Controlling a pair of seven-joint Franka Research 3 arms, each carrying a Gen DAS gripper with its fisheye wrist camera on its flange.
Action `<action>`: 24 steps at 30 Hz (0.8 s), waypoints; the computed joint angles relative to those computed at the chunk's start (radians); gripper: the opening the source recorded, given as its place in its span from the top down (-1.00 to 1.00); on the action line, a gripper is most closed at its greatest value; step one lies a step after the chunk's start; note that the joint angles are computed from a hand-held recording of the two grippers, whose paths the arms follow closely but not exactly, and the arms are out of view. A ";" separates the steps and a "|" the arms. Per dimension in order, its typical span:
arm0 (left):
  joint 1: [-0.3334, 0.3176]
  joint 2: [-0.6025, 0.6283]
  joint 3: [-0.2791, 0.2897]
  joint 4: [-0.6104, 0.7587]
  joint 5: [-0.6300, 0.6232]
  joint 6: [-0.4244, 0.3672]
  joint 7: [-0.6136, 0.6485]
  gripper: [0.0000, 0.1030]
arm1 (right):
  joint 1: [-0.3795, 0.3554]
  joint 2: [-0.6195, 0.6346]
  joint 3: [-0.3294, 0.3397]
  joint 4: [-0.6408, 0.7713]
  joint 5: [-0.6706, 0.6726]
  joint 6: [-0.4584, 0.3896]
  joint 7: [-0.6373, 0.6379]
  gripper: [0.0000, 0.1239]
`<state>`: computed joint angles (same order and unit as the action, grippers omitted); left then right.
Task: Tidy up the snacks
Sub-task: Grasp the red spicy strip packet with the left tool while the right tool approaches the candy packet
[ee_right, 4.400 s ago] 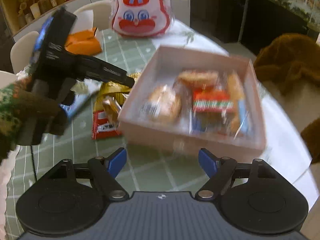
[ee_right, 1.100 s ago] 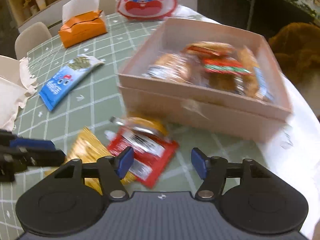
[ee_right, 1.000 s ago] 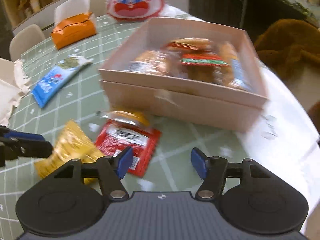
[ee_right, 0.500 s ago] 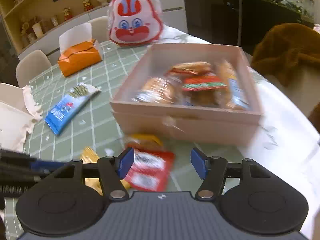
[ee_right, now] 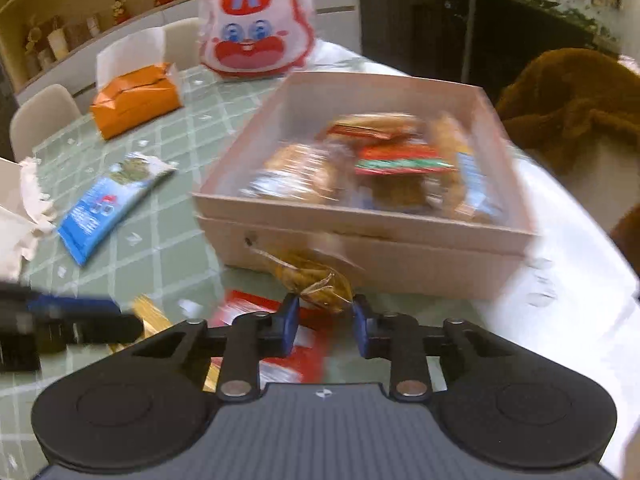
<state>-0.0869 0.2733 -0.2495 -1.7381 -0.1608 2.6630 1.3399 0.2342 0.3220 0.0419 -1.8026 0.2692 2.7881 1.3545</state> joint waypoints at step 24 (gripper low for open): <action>-0.159 0.221 0.044 0.287 0.360 -0.188 -0.051 -0.18 | 0.014 -0.190 -0.069 -0.377 -0.180 0.263 0.190 -0.30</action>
<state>-0.2456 0.4940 -0.2054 -1.4507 0.1990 2.4748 1.2889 0.2482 0.1320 -0.0273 -2.1792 0.0888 3.0512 1.5450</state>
